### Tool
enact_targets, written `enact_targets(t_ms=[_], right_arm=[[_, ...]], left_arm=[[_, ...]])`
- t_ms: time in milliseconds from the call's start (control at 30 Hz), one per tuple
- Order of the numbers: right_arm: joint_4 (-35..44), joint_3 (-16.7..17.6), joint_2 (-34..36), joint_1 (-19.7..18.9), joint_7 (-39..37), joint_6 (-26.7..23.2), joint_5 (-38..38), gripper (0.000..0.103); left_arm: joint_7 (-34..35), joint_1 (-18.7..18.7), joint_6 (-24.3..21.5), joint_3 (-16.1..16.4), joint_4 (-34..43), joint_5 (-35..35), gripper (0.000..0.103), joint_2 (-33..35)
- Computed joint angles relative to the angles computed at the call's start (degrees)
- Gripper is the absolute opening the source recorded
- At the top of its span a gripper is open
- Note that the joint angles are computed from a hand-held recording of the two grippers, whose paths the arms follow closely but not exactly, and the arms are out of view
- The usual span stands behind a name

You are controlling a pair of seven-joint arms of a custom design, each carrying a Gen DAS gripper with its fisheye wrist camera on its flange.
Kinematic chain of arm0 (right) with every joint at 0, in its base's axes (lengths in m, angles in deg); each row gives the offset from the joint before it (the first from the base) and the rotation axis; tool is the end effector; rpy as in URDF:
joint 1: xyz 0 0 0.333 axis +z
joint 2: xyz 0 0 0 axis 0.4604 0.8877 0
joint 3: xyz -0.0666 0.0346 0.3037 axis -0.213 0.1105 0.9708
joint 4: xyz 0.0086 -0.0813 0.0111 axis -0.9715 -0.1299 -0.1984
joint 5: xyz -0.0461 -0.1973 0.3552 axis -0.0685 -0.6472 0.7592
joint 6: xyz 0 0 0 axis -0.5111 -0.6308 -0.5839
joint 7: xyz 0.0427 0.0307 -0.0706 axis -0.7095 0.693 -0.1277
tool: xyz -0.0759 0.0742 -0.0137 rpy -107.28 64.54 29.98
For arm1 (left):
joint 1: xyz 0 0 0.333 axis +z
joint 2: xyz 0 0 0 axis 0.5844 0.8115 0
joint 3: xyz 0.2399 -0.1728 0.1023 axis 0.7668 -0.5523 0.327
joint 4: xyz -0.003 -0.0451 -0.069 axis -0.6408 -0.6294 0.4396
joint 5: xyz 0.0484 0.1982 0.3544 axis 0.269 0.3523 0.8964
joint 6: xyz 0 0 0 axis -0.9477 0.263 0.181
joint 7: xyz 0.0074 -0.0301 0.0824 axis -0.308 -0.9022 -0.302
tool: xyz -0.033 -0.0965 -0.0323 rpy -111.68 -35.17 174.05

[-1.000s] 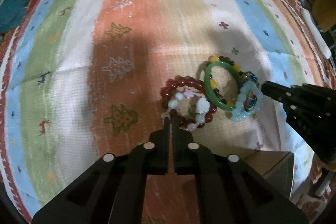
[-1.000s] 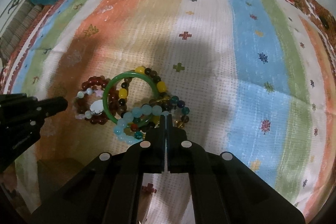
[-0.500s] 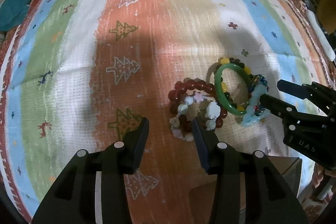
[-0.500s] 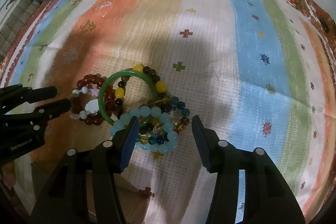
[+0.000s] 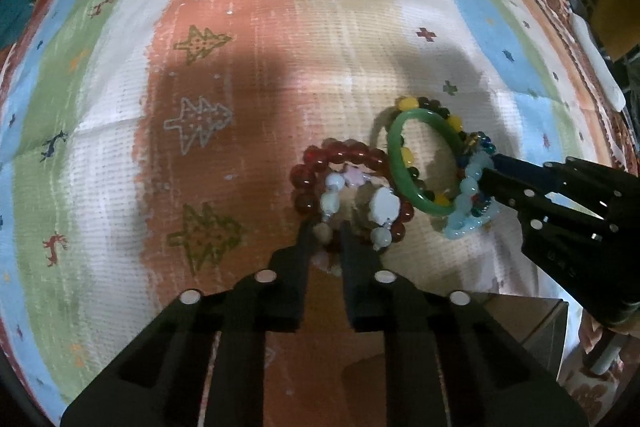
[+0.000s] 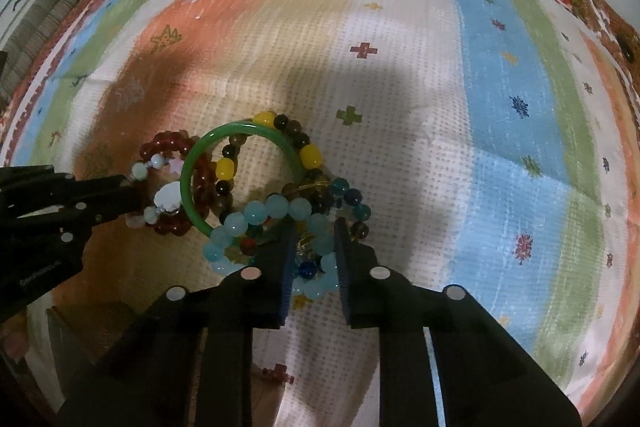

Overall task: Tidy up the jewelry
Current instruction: 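Grasp the light blue bead bracelet with the right tool while the left tool grasps the white bead bracelet, then lift both held bracelets and carry them over the silver tin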

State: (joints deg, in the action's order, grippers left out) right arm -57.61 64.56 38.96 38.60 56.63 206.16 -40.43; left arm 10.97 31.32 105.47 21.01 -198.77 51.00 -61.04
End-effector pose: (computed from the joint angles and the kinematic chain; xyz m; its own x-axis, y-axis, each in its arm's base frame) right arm 0.6443 0.2240 0.3127 0.5937 -0.8042 -0.0283 -0.7711 -0.5586 -0.3055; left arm 0.5759 -0.1088 0.3177 0.1592 -0.9704 0.1817 -0.9484 -0.2015 -0.2449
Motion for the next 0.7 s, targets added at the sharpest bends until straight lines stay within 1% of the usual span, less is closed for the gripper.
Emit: enact_targets(t_ms=[267, 533, 700], right_arm=[[-0.6, 0.0, -0.8, 0.0, 0.1, 0.4, 0.1, 0.013], [-2.5, 0.1, -3.0, -0.3, -0.6, 1.4, 1.0, 0.012], [-4.6, 0.8, -5.6, -1.3, -2.3, 2.5, 4.0, 0.012]], left_arm=[[-3.0, -0.8, -1.0, 0.6, 0.4, 3.4, 0.012, -0.4], [-4.5, -0.6, 0.2, 0.3, -1.3, 4.9, 0.012, -3.2], [-5.4, -0.6, 1.1, -0.1, -2.5, 5.7, 0.012, -5.2]])
